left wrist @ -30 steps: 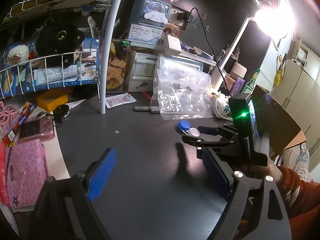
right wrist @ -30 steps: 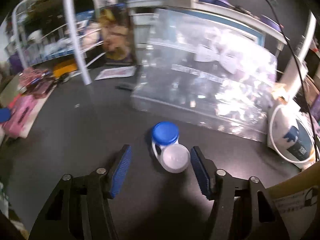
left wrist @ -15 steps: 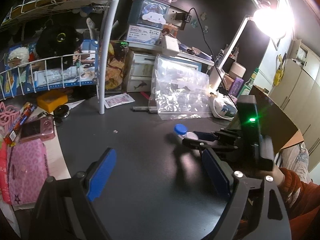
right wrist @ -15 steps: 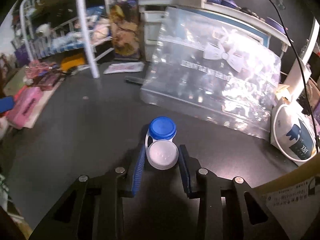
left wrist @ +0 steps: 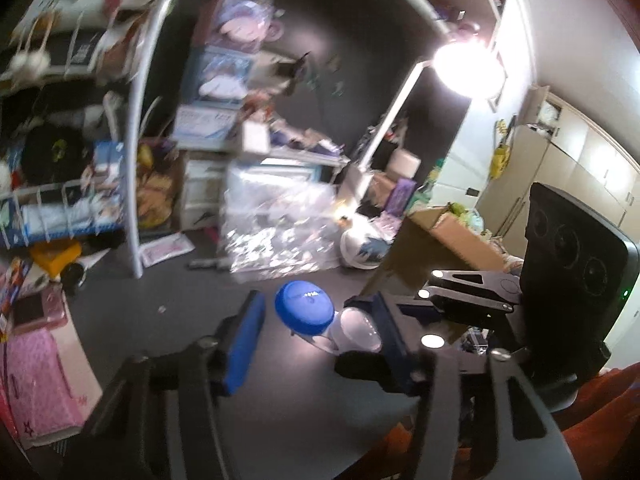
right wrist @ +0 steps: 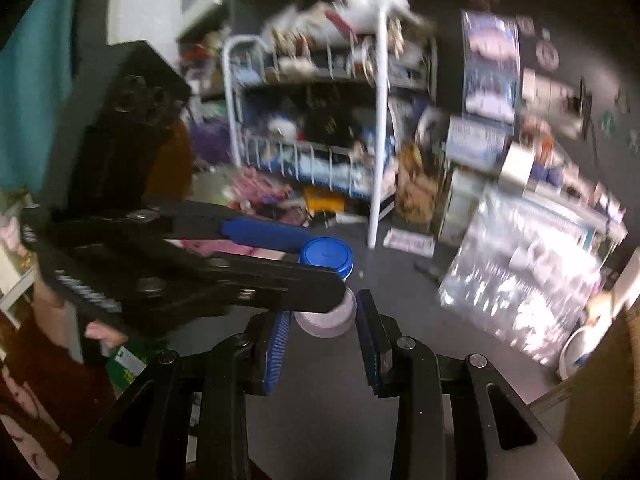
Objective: Organize objects
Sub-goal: 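Lower the lens case into the cardboard box and open the right gripper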
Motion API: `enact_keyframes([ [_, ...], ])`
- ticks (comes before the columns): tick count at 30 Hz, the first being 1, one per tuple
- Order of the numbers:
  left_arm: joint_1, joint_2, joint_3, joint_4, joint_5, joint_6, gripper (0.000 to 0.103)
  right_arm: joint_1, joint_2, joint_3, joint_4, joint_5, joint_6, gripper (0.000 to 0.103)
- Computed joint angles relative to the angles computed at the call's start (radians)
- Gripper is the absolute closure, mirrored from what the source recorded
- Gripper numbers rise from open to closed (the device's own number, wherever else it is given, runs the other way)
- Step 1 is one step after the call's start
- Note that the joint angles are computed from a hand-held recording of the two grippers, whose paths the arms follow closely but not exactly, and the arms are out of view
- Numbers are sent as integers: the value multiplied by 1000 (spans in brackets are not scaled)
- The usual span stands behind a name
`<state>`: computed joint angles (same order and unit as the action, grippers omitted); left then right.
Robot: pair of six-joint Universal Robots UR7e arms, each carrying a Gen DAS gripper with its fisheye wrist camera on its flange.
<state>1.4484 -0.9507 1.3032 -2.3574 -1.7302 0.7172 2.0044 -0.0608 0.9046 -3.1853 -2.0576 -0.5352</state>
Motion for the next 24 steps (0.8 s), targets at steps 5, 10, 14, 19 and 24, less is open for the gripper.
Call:
enact_keyframes([
  [5, -47, -21, 41, -10, -14, 25, 65, 15, -76, 126, -113, -21, -34, 75],
  [10, -110, -9, 59, -16, -5, 40, 66, 16, -160, 249, -208, -54, -31, 75],
  [14, -161, 22, 51, -3, -2, 48, 66, 11, -231, 354, -294, -89, -30, 75],
  [19, -217, 80, 20, 48, 12, 41, 66, 2, -309, 467, -382, -156, -16, 75],
  [24, -257, 123, 9, 79, 53, 33, 66, -21, -376, 564, -424, -204, 15, 75],
])
